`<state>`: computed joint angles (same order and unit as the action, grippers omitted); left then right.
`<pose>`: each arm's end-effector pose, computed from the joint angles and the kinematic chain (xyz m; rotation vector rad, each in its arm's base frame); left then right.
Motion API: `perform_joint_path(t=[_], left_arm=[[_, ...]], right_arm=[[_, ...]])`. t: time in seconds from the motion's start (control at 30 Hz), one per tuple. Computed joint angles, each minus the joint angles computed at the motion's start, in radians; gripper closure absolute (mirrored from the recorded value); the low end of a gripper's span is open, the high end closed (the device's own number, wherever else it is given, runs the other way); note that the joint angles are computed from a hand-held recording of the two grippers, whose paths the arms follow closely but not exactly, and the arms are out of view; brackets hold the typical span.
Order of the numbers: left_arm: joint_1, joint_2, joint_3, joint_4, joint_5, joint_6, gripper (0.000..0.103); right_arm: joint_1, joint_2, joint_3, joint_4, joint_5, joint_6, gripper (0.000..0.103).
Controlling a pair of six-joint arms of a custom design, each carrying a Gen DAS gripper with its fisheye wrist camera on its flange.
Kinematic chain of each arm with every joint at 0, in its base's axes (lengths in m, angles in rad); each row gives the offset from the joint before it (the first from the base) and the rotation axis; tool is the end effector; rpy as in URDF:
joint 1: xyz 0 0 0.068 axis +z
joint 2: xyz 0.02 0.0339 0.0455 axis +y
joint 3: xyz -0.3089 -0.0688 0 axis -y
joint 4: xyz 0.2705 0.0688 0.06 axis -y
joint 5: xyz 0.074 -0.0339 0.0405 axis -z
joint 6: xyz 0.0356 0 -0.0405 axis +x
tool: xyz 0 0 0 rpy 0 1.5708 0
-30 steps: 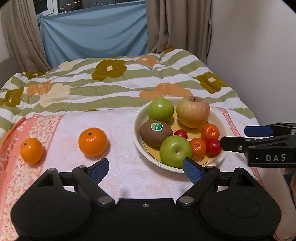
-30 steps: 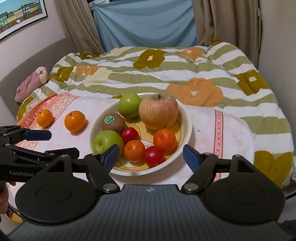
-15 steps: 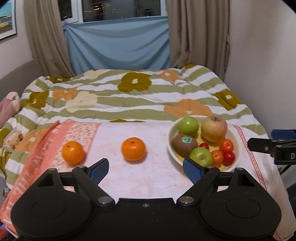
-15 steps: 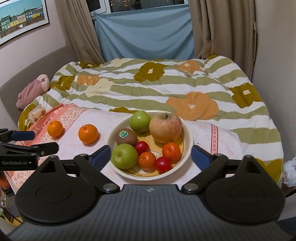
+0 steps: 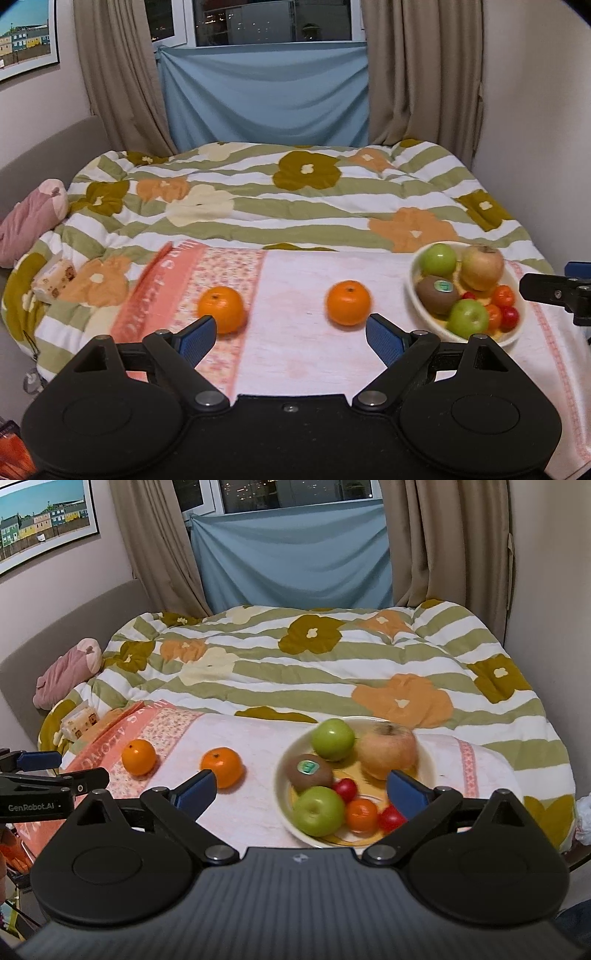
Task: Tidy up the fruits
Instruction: 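Lift both grippers away from the bowl, then grasp a mandarin with the left gripper while the right gripper grasps another mandarin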
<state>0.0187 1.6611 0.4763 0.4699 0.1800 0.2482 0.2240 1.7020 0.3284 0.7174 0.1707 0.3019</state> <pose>0.2877 -0.0010 0.1217 0.3528 2.2450 -0.0653 0.2536 0.0516 0.0997 0.1795 2.2104 0.1004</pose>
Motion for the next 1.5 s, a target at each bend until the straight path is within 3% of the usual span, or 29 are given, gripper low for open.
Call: perform_joint_path(t=[0.1, 0.3, 0.67, 1.13, 1.27, 1.37, 1.5], left_arm=[[0.060, 0.035, 0.033, -0.005, 0.043, 0.052, 0.004], [0.149, 0.159, 0.143, -0.016, 0.101, 0.150, 0.002], [0.225, 0.403, 0.391, -0.118, 0.241, 0.300, 0.003], [0.217, 0.669, 0.652, -0.206, 0.301, 0.416, 0.015], [0.208, 0.709, 0.695, -0.234, 0.298, 0.427, 0.022], [0.206, 0.726, 0.719, -0.262, 0.295, 0.436, 0.035], [0.211, 0.733, 0.726, -0.264, 0.309, 0.441, 0.035]], right_arm=[[0.081, 0.044, 0.063, -0.036, 0.080, 0.054, 0.000], [0.190, 0.163, 0.209, -0.115, 0.190, 0.158, 0.000], [0.257, 0.410, 0.466, -0.189, 0.241, 0.261, 0.000], [0.260, 0.664, 0.716, -0.231, 0.260, 0.315, 0.000], [0.256, 0.701, 0.754, -0.242, 0.263, 0.316, 0.000], [0.250, 0.718, 0.771, -0.246, 0.261, 0.316, 0.000], [0.240, 0.737, 0.791, -0.251, 0.255, 0.309, 0.000]])
